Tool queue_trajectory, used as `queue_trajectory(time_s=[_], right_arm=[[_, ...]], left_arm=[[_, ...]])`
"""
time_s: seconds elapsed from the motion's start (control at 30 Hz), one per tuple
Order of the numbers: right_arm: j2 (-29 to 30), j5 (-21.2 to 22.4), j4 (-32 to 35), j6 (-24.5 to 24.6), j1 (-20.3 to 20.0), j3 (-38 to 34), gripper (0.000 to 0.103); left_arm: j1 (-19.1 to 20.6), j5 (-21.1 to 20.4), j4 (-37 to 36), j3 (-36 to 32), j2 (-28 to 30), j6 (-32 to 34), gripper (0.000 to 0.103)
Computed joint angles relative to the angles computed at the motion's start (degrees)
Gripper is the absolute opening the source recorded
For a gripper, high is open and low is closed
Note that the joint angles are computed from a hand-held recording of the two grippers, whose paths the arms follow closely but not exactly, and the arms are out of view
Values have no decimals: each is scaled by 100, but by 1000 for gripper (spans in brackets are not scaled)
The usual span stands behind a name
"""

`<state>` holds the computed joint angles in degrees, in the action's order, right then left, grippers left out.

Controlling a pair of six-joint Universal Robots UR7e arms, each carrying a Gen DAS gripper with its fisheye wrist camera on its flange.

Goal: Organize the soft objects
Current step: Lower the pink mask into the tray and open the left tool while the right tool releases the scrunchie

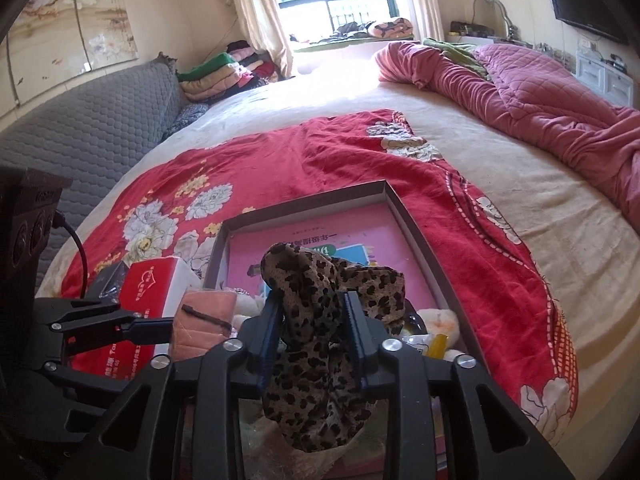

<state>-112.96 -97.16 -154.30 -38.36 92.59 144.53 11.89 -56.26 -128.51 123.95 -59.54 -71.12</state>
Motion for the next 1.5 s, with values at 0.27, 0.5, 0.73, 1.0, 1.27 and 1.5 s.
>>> queue_trajectory(time_s=[0.27, 0.5, 0.73, 1.0, 1.27, 1.5], right_arm=[[-100, 294, 230, 156, -123, -59, 53], [-328, 345, 190, 226, -227, -50, 61], [-734, 479, 243, 317, -461, -55, 67], [-994, 485, 291, 407, -545, -77, 69], [-1112, 523, 347, 448, -590, -101, 69], [-1104, 281, 226, 477, -447, -69, 72]], left_arm=[[39, -22, -95, -2, 60, 49, 47], [85, -35, -191, -7, 103, 81, 47], [157, -72, -446, -3, 171, 183, 48], [243, -60, -585, -19, 227, 191, 49], [249, -22, -500, -73, 261, 182, 52], [205, 6, -392, -80, 247, 117, 61]])
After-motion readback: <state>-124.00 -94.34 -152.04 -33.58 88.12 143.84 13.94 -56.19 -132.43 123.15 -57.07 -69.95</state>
